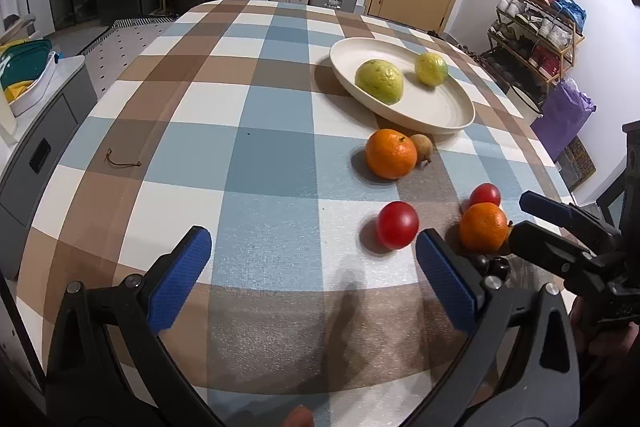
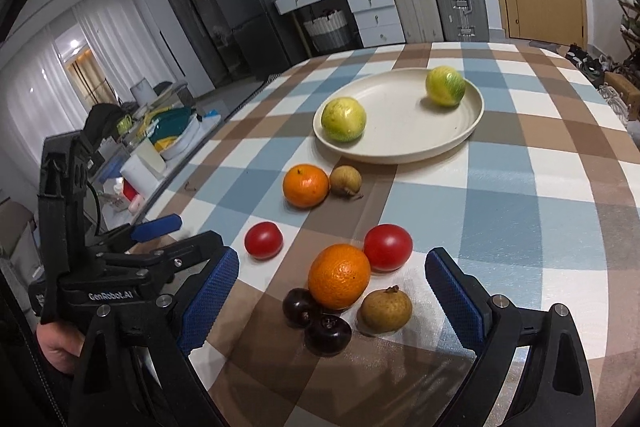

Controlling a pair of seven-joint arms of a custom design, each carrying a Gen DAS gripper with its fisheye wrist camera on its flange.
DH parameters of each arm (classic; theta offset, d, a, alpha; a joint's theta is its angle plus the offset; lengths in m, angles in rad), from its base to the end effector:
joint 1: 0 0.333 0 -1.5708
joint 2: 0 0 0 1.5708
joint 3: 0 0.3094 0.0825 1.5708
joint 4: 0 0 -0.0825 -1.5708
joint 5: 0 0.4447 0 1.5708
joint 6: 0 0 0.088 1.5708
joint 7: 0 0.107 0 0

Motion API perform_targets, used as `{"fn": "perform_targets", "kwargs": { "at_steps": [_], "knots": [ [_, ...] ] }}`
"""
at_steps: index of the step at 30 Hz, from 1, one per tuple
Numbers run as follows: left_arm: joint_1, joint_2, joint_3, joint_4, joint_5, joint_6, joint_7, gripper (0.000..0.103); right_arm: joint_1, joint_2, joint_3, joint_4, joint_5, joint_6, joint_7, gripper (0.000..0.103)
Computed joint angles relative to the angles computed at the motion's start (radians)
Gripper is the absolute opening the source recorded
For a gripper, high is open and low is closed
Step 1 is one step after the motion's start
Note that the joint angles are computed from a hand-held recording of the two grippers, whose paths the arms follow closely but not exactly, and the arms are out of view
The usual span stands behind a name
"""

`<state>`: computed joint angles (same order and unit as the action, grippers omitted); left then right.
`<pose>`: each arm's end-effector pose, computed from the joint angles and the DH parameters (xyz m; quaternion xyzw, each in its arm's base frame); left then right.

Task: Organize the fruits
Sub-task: 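Lower the right gripper onto an orange and close, then grasp the other orange with the left gripper while the right gripper holds its orange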

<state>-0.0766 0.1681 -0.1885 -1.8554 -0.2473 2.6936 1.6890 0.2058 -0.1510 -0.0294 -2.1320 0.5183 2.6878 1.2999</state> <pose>0.6828 -0.1705 0.4755 -0.6008 0.7227 -0.3133 0.1365 0.6039 0.0908 0.5214 -0.6725 0.6333 -0.1212 0.3633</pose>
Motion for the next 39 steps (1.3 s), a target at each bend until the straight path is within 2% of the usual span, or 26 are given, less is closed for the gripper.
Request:
{"fn": "perform_targets", "kwargs": {
  "at_steps": [3, 7, 12, 16, 20, 24, 33, 39],
  "knots": [
    [0.007, 0.016, -0.002, 0.018, -0.018, -0.020, 0.007, 0.102, 0.000, 0.013, 0.000, 0.015, 0.002, -0.021, -0.001, 0.094],
    [0.015, 0.023, -0.007, 0.025, -0.043, -0.029, 0.027, 0.102, -0.016, 0.028, 0.017, 0.031, -0.085, -0.053, 0.065, 0.081],
    [0.017, 0.036, -0.011, 0.038, -0.055, -0.036, 0.044, 0.102, -0.021, 0.040, 0.027, 0.047, -0.159, -0.076, 0.110, 0.071],
    [0.021, 0.039, -0.015, 0.043, -0.076, -0.045, 0.061, 0.102, -0.027, 0.056, 0.040, 0.072, -0.271, -0.108, 0.166, 0.048],
    [0.027, 0.040, -0.015, 0.044, -0.097, -0.050, 0.074, 0.102, -0.028, 0.063, 0.052, 0.084, -0.381, -0.123, 0.213, 0.037],
    [0.030, 0.044, -0.014, 0.049, -0.109, -0.058, 0.077, 0.102, -0.024, 0.056, 0.048, 0.076, -0.387, -0.120, 0.214, 0.036],
    [0.030, 0.052, -0.012, 0.061, -0.106, -0.070, 0.081, 0.102, -0.011, 0.036, 0.034, 0.048, -0.282, -0.075, 0.150, 0.036],
    [0.017, 0.073, -0.011, 0.099, -0.067, -0.095, 0.067, 0.102, -0.005, 0.029, 0.012, 0.042, -0.133, -0.042, 0.077, 0.036]
  ]
}}
